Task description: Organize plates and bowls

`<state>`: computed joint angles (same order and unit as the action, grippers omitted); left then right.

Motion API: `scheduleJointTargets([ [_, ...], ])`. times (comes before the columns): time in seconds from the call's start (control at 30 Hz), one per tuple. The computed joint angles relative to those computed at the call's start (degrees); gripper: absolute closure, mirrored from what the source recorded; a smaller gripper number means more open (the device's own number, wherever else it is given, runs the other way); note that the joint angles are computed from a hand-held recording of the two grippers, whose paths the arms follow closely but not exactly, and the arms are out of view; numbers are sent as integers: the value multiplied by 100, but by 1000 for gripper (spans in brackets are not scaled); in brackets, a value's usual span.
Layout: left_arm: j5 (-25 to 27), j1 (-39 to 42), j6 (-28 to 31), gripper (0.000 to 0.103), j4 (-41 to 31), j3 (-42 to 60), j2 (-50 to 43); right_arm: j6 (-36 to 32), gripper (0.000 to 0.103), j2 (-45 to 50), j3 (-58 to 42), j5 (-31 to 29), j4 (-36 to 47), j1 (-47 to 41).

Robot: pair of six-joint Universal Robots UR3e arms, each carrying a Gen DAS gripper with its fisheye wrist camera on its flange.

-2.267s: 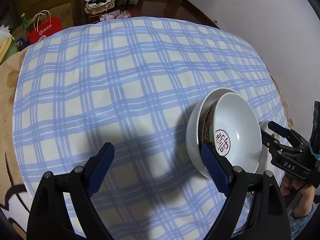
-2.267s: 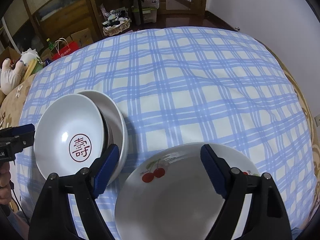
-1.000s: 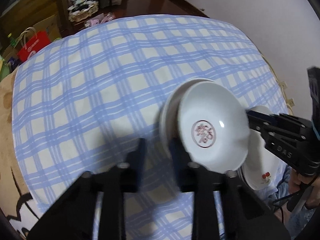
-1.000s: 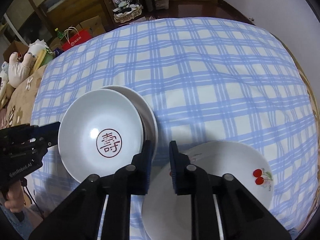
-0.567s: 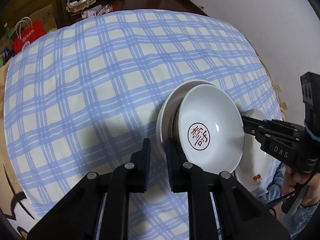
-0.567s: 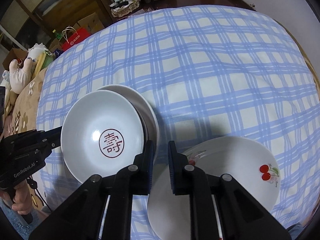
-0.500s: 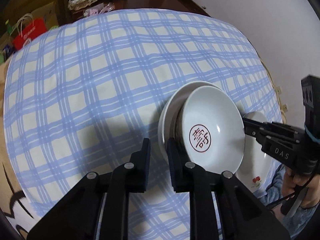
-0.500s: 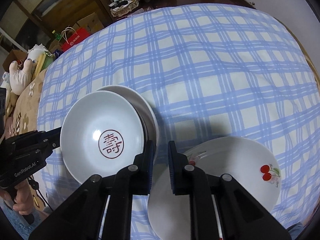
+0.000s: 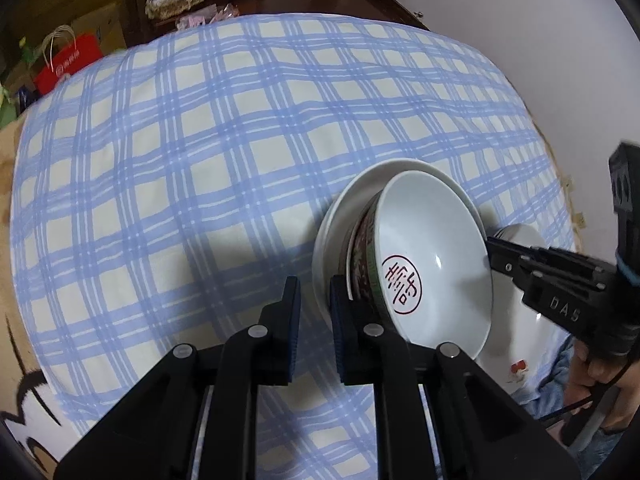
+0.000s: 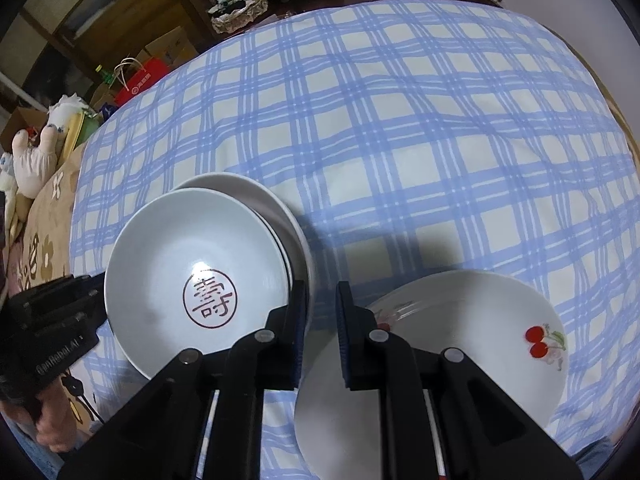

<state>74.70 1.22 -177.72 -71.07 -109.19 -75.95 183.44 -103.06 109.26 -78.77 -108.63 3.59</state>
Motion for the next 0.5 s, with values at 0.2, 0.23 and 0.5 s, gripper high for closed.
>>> scheduleJointTargets([
  [0.2,-4,-6,42,90,159,-107,27,182,93,12,20,29,-44,45],
  [0.23,-24,15,28,90,179,-140,59,208,96,14,24,44,-52,49],
  [0.5,-169,78,-244,91,465,-398,131,391,96,-100,278,81,-353,37],
])
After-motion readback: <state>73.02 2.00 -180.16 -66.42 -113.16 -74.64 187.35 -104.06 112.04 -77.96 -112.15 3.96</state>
